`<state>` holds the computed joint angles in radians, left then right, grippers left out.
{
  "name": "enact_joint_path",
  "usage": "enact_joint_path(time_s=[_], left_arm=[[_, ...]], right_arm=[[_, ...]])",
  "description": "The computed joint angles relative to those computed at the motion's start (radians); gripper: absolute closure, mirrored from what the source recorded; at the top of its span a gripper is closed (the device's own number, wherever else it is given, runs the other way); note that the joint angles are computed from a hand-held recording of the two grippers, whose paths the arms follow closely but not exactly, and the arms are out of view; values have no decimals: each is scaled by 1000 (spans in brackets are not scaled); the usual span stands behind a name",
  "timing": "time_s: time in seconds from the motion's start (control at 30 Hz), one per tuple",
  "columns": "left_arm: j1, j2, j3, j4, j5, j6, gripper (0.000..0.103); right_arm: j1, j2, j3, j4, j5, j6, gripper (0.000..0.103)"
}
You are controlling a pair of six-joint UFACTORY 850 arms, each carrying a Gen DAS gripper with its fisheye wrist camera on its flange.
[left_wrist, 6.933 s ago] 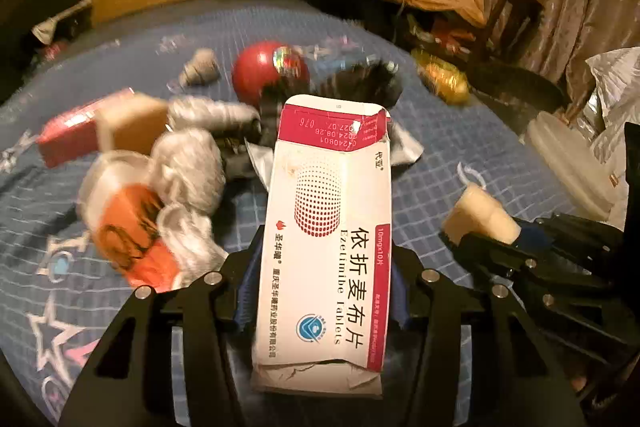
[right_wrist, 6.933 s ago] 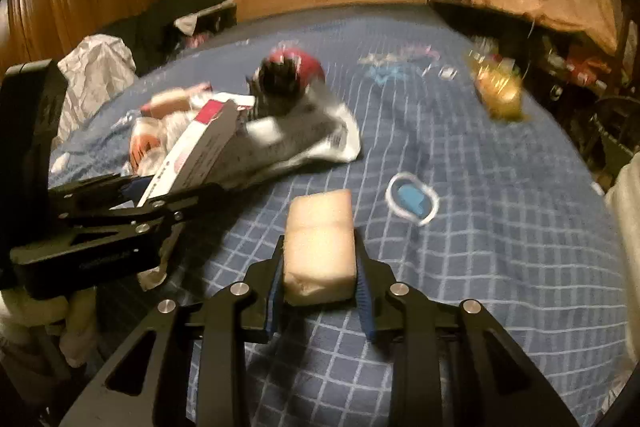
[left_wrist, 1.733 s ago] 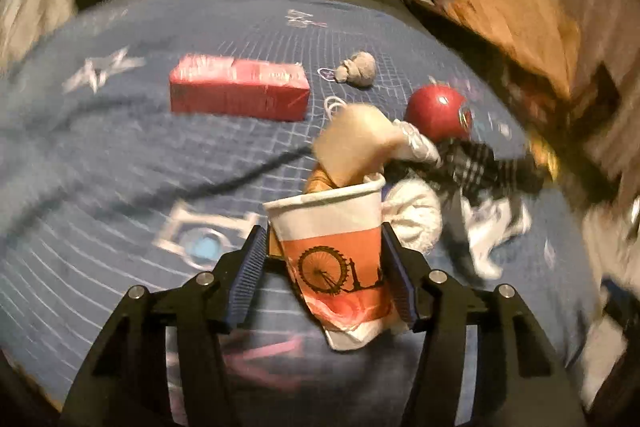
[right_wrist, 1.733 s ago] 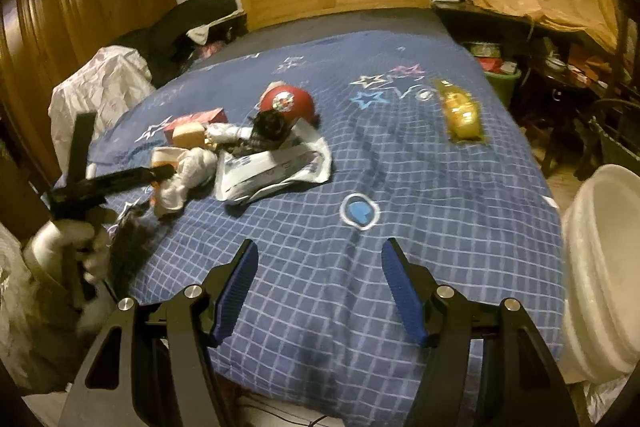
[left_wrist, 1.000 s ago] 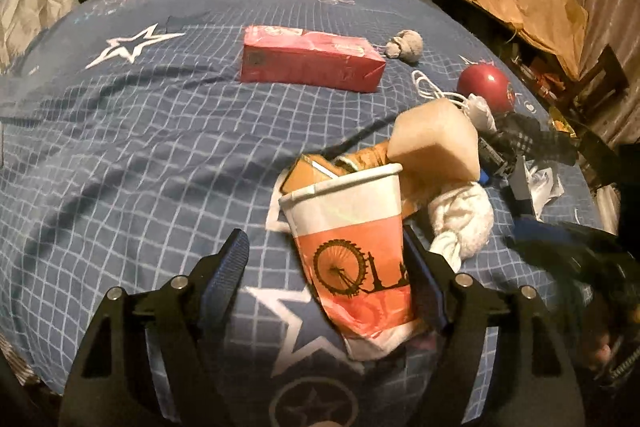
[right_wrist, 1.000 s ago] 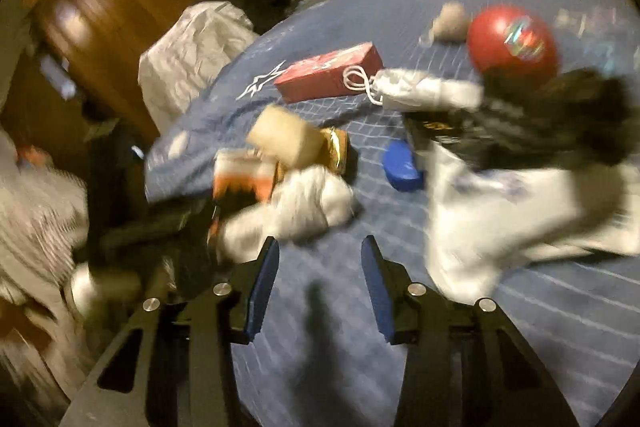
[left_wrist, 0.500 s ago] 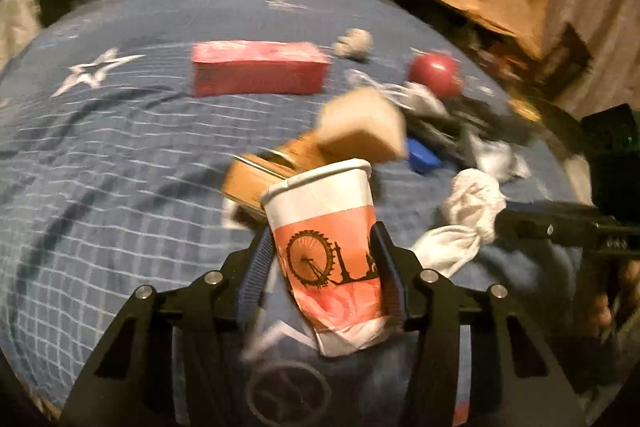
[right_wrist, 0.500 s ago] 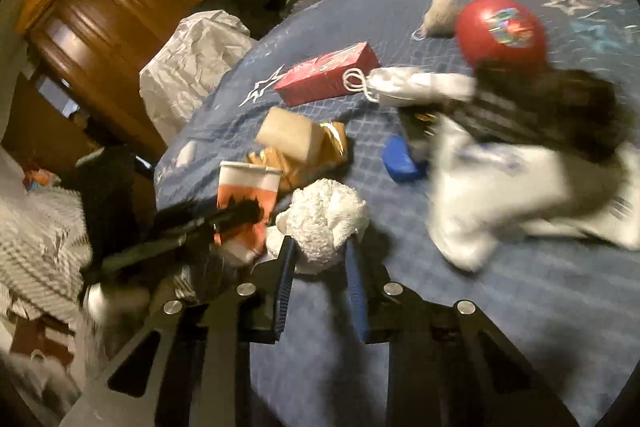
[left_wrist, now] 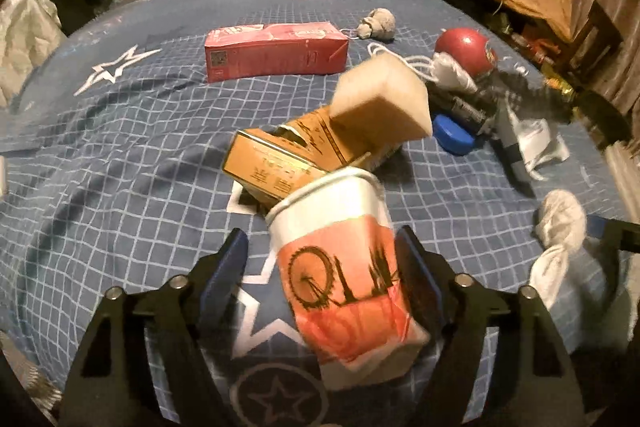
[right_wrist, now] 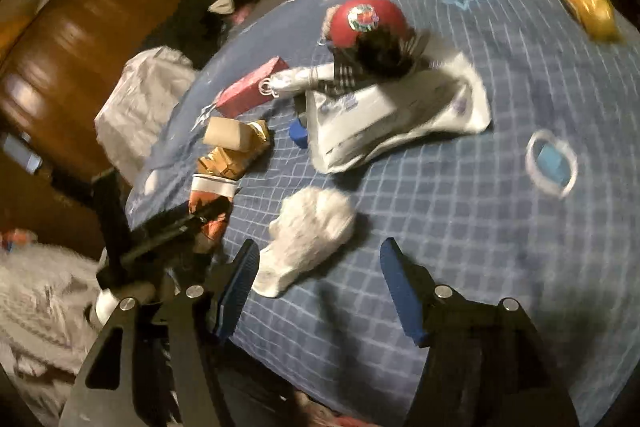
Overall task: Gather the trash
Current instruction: 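Grasp the orange paper cup with the left tool while the right tool grasps the white cloth, then carry the paper cup and white cloth in both tools over the white bucket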
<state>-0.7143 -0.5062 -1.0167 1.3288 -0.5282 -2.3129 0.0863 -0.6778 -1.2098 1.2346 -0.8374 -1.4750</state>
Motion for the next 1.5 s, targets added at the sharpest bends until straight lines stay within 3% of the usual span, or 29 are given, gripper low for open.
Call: enact_joint_path(time_s=[0.1, 0.17, 0.23, 0.37, 0.57, 0.77, 1.0, 1.2, 1.5], left_arm=[[-17, -11, -11, -9, -33, -8, 43], [-25, -16, -15, -7, -50, -10, 47], [-29, -21, -18, 3, -60, -24, 51], [-38, -23, -19, 23, -85, -60, 69], [-80, 14, -1, 42, -142, -99, 71], [-141, 72, -8, 78, -259, -120, 71], [-221, 67, -113, 142, -438, -99, 71], [-262, 22, -206, 165, -537, -59, 70], [-271, -6, -252, 158, -546, -29, 70]], right_arm=[[51, 10, 35, 43, 74, -21, 39], [69, 12, 46, 104, 117, -62, 45], [88, 11, 46, 150, 156, -93, 61], [111, 5, 54, 218, 193, -195, 70], [123, 129, 202, 468, 234, -597, 72], [88, 284, 338, 765, 201, -976, 72], [23, 439, 439, 995, 107, -1238, 72], [-14, 535, 499, 1089, 39, -1323, 72], [-67, 593, 517, 1058, 23, -1284, 72]])
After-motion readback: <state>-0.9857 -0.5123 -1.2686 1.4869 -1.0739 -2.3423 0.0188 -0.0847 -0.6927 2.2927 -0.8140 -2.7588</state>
